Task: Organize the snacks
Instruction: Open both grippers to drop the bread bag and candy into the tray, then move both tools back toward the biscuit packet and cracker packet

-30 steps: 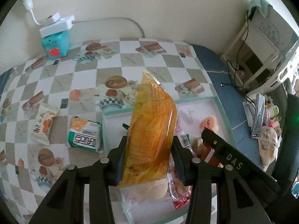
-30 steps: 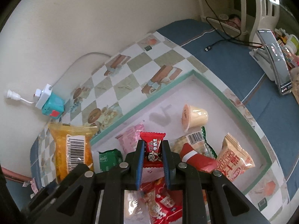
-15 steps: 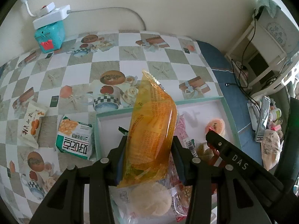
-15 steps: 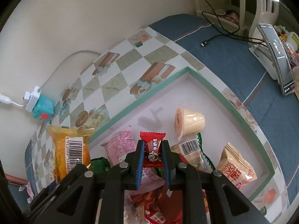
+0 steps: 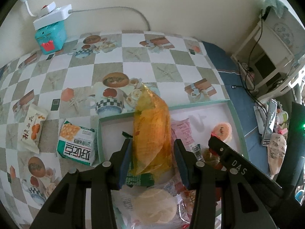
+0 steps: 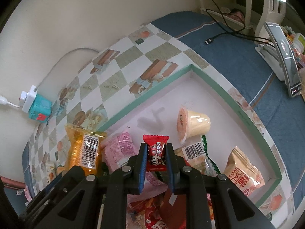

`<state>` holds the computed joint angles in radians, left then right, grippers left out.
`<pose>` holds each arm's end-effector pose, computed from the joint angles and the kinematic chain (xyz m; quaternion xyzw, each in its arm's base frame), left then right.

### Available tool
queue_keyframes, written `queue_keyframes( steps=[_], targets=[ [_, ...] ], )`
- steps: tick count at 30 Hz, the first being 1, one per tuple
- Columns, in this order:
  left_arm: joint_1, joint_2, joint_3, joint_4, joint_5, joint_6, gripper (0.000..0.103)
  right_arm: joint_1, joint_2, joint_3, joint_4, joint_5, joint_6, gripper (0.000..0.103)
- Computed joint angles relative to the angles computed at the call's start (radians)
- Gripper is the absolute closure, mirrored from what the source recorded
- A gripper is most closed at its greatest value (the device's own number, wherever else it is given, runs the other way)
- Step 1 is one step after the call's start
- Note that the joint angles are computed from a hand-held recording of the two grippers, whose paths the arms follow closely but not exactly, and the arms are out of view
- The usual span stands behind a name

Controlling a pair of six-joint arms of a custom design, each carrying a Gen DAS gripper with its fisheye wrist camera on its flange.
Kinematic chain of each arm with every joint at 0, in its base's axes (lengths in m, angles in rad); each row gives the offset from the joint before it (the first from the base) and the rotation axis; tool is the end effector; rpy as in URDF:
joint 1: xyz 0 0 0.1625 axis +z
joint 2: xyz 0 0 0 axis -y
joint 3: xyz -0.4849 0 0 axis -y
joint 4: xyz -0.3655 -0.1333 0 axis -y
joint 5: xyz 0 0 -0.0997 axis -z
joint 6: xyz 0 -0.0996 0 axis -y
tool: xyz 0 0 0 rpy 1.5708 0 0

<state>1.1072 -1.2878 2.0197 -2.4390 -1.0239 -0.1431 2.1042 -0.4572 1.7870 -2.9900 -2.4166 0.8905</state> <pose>-0.0659 -0.5458 0.3131 0.1351 0.9512 -0.1431 0.2375 0.3697 -0.5105 -0.0353 -0.1798 -0.8933 0.2987 0.2838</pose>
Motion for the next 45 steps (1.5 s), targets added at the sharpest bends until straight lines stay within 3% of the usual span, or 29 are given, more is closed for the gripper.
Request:
queue_keyframes(
  steps=[8,13,18,23,25,28,31,35,38,42,45],
  targets=[
    [0.015,-0.004,-0.012,0.021,-0.006,-0.012,0.055,-0.004,-0.006,0.005,0.035,0.001,0.033,0.077],
    [0.018,-0.015,-0.020,0.032,-0.020,-0.013,0.041,0.010,-0.011,-0.013,0.095,-0.022,0.057,0.057],
    [0.018,-0.029,-0.028,0.045,-0.016,-0.018,0.039,0.031,-0.018,-0.029,0.134,-0.055,0.064,0.040],
    [0.024,-0.048,-0.041,0.060,-0.008,-0.041,0.025,0.051,-0.025,-0.046,0.174,-0.085,0.064,0.032],
    [0.027,-0.057,-0.045,0.065,-0.001,-0.051,0.025,0.058,-0.026,-0.056,0.199,-0.098,0.072,0.028],
    [0.036,-0.071,-0.054,0.073,0.026,-0.074,0.024,0.065,-0.027,-0.063,0.220,-0.109,0.077,0.023],
    [0.041,-0.082,-0.054,0.066,0.075,-0.097,0.013,0.072,-0.025,-0.071,0.239,-0.116,0.077,0.012],
    [0.050,-0.102,-0.055,0.068,0.136,-0.114,0.013,0.078,-0.021,-0.081,0.253,-0.115,0.076,0.010],
    [0.058,-0.119,-0.053,0.066,0.163,-0.128,0.013,0.085,-0.016,-0.089,0.264,-0.116,0.068,0.001],
    [0.062,-0.136,-0.050,0.074,0.197,-0.153,0.012,0.099,-0.007,-0.103,0.276,-0.117,0.054,0.000],
    [0.062,-0.148,-0.044,0.084,0.232,-0.159,0.001,0.109,-0.001,-0.116,0.298,-0.117,0.059,0.000]
  ],
)
